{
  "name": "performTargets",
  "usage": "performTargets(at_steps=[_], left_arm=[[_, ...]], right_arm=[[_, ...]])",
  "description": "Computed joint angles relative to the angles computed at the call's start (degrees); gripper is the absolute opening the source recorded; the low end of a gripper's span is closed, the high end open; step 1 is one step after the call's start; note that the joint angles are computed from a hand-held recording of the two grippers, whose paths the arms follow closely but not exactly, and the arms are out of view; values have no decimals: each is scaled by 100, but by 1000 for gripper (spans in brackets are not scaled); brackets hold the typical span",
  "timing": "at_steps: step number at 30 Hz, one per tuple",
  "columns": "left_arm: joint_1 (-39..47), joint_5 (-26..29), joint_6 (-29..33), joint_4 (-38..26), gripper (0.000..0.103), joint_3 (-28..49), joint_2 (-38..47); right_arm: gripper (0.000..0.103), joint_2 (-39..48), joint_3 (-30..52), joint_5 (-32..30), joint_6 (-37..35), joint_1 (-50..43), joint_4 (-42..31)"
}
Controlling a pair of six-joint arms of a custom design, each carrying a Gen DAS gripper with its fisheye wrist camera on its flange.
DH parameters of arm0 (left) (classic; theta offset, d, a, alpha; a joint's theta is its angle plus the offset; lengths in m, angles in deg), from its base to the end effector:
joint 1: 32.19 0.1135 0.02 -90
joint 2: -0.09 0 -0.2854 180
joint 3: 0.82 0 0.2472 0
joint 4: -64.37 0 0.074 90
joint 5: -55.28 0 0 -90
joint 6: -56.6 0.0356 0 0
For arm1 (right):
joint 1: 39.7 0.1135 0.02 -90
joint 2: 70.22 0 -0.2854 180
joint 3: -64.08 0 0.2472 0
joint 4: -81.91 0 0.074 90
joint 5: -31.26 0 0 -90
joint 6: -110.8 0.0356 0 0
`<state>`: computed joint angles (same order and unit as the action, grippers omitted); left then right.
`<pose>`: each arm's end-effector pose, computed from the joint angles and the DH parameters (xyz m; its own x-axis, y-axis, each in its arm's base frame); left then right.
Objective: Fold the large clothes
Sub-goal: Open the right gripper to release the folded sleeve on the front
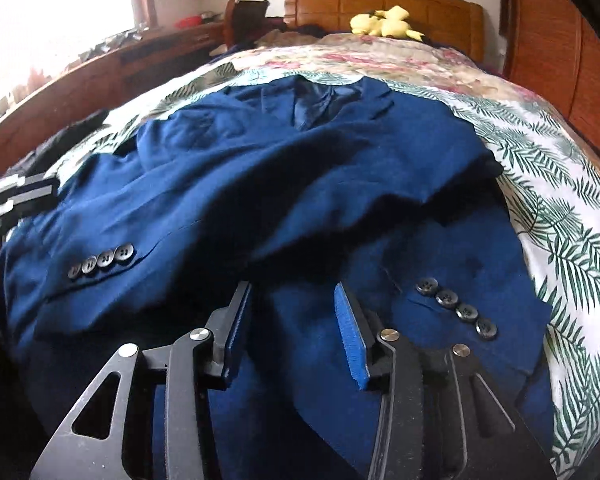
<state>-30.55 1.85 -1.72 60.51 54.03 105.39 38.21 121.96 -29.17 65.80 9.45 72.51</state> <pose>0.3130 -0.0123 0.1149 -0.5205 0.4071 -0.7506 0.7025 0.7039 -0.1054 0.2225 0.2305 0.1025 -0.7513 0.0715 -0.6561 0.0494 0.9974 0.0520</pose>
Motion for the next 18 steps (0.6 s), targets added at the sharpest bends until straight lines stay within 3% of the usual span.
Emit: performTargets(at_steps=[18], left_arm=[[-403, -560, -541, 90, 39, 197, 334]], right_arm=[[53, 55, -16, 204, 76, 107, 49]])
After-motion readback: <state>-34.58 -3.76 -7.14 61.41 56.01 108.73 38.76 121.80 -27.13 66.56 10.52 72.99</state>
